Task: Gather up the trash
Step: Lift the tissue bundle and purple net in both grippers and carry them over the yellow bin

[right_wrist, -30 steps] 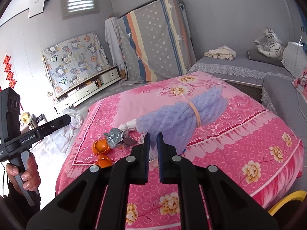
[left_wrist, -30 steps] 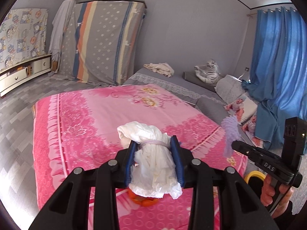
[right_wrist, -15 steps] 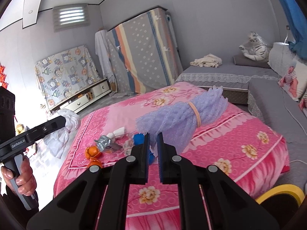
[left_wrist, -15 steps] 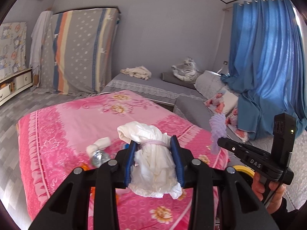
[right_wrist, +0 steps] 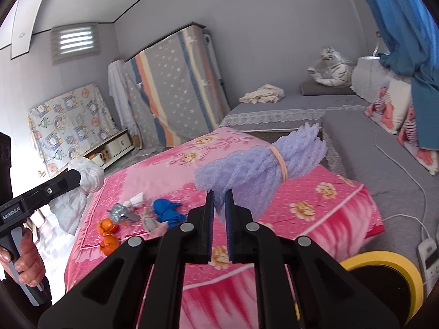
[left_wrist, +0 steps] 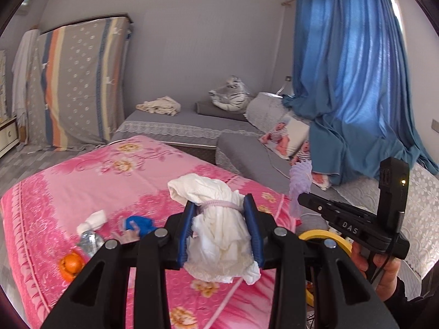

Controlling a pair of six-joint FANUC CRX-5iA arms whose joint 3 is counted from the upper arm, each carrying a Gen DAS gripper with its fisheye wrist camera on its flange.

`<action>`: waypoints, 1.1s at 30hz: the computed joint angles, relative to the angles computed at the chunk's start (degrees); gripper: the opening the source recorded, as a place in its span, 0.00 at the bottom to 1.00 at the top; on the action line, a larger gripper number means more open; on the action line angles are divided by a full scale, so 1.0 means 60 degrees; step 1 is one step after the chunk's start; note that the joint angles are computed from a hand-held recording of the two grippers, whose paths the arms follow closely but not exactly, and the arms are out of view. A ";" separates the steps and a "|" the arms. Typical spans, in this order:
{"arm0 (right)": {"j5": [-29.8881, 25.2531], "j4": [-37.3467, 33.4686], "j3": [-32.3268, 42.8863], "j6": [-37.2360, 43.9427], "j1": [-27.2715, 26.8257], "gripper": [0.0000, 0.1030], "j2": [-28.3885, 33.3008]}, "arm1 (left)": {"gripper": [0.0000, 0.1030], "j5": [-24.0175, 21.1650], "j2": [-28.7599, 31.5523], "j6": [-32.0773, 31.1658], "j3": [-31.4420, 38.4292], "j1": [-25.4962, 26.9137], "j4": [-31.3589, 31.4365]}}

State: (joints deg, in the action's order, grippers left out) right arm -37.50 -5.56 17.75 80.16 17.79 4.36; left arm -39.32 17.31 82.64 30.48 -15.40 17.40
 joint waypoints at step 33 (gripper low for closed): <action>0.0732 0.2716 -0.2794 -0.3558 -0.1537 0.07 -0.1337 | 0.33 -0.2480 0.4048 -0.1652 0.4934 -0.1613 0.1646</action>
State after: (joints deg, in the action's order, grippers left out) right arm -33.11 10.73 0.98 58.81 8.56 -3.66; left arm -54.20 41.60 72.73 60.08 -25.08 27.28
